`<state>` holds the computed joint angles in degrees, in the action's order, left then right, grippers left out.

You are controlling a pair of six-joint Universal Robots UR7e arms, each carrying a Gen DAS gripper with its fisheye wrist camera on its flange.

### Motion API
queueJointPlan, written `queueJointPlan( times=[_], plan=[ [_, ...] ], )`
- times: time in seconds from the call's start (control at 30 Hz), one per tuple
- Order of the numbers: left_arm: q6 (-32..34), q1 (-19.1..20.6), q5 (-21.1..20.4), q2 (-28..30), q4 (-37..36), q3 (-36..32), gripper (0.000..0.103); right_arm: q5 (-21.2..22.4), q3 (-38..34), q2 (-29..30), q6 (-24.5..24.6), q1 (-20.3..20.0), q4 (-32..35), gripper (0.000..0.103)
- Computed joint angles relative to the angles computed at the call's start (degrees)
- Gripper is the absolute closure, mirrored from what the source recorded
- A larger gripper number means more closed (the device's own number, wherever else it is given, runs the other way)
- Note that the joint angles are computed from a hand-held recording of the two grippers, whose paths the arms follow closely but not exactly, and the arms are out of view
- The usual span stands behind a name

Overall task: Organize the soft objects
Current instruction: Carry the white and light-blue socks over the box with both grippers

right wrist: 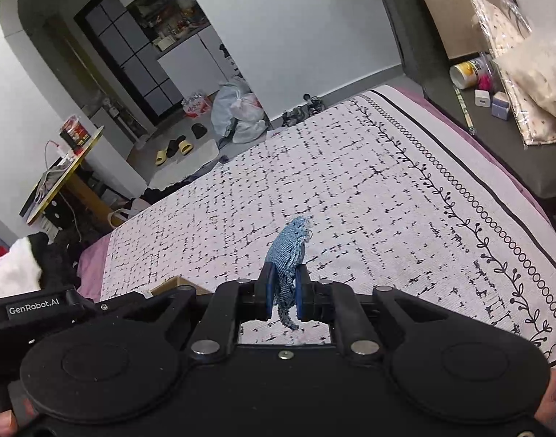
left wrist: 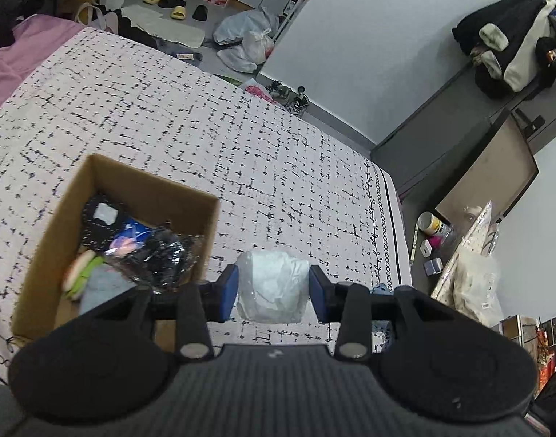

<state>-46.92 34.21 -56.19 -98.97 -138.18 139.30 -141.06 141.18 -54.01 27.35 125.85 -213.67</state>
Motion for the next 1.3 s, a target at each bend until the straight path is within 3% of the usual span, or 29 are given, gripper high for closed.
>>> queueJointPlan(
  times=[0.37, 0.7, 1.3],
  plan=[
    [-0.6, 0.1, 2.59, -8.16, 6.56, 0.42, 0.063, -1.03, -3.53, 2.79, -0.05, 3.94, 2.5, 0.091],
    [0.26, 2.64, 4.1, -12.6, 10.8, 0.2, 0.062, 0.08, -6.18, 4.9, -0.35, 5.01, 4.75, 0.091],
    [6.49, 12.54, 4.97, -5.31, 0.19, -0.94, 0.062, 2.45, -10.52, 6.21, -1.85, 6.25, 12.17, 0.091]
  ],
)
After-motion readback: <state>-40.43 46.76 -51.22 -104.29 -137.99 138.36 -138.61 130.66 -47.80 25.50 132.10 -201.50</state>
